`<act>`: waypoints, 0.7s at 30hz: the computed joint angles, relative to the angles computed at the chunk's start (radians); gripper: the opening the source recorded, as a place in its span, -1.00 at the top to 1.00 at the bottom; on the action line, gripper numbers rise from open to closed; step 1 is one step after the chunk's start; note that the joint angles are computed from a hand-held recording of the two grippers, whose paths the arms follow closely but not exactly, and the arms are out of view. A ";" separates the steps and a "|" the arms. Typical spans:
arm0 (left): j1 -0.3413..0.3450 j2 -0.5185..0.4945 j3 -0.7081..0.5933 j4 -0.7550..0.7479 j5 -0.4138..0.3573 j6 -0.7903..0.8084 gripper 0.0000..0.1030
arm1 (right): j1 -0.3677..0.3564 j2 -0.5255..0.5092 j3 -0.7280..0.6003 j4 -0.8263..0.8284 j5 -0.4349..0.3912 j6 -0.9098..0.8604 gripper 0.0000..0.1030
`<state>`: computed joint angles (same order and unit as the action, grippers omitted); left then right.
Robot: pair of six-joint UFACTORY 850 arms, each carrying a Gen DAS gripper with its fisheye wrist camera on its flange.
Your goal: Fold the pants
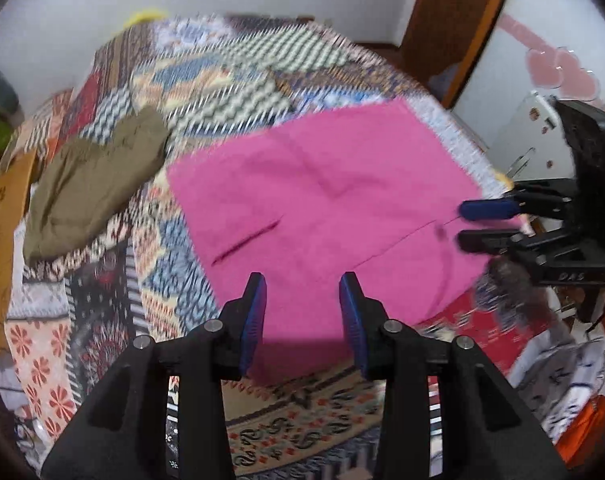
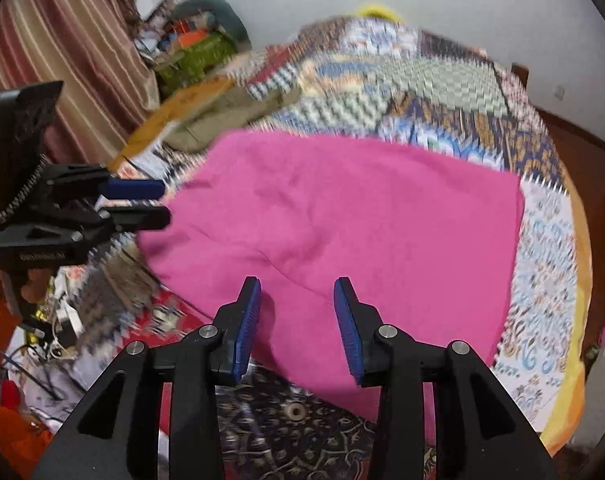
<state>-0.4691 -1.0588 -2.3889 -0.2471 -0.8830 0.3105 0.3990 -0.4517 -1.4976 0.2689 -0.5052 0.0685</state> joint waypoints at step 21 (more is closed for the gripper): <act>0.056 0.092 0.205 -0.074 0.126 -0.020 -0.10 | -0.064 0.160 0.259 -0.336 0.010 0.423 0.31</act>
<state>-0.4127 -0.9668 -2.1836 -0.3208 -0.7571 0.2902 0.3349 -0.2912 -1.2381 -0.0672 -0.4951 0.4912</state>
